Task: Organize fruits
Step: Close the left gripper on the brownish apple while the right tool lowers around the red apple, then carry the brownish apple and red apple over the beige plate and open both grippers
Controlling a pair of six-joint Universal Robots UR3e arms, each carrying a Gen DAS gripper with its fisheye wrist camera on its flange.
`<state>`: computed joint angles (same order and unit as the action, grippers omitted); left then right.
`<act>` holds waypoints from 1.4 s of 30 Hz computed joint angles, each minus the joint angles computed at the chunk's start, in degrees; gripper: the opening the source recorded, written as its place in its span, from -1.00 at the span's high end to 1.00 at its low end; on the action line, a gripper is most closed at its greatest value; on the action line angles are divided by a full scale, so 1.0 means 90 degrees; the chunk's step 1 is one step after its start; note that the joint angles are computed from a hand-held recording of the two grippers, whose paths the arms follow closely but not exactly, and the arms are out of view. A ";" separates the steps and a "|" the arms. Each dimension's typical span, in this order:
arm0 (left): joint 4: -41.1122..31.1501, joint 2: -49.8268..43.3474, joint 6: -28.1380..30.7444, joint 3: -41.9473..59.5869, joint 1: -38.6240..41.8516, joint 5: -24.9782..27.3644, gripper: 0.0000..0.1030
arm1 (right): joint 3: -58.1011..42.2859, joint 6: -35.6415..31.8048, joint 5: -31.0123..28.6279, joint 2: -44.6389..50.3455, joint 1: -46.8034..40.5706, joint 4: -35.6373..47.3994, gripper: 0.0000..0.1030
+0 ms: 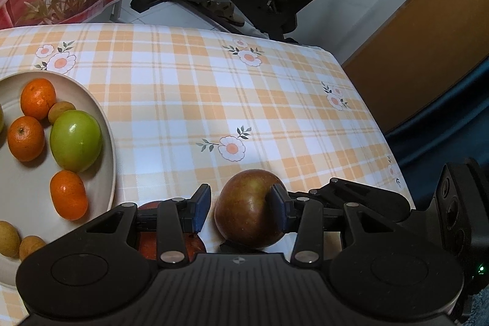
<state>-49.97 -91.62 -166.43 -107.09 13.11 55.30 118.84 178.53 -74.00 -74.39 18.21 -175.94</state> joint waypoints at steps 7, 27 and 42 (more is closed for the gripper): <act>-0.0016 0.0221 0.0017 -0.0102 0.0170 -0.0306 0.11 | -0.0187 -0.0038 -0.0254 -0.0172 0.0131 0.0222 -0.16; -0.2118 0.1976 0.1821 -0.0346 0.3041 -0.1175 0.11 | -0.5245 -0.0093 -0.0557 0.1996 0.1611 0.2817 -0.16; -0.1646 0.1157 0.2067 -0.0460 0.3594 -0.0880 0.12 | -1.0928 0.0086 -0.0545 0.5211 0.2107 0.6189 -0.16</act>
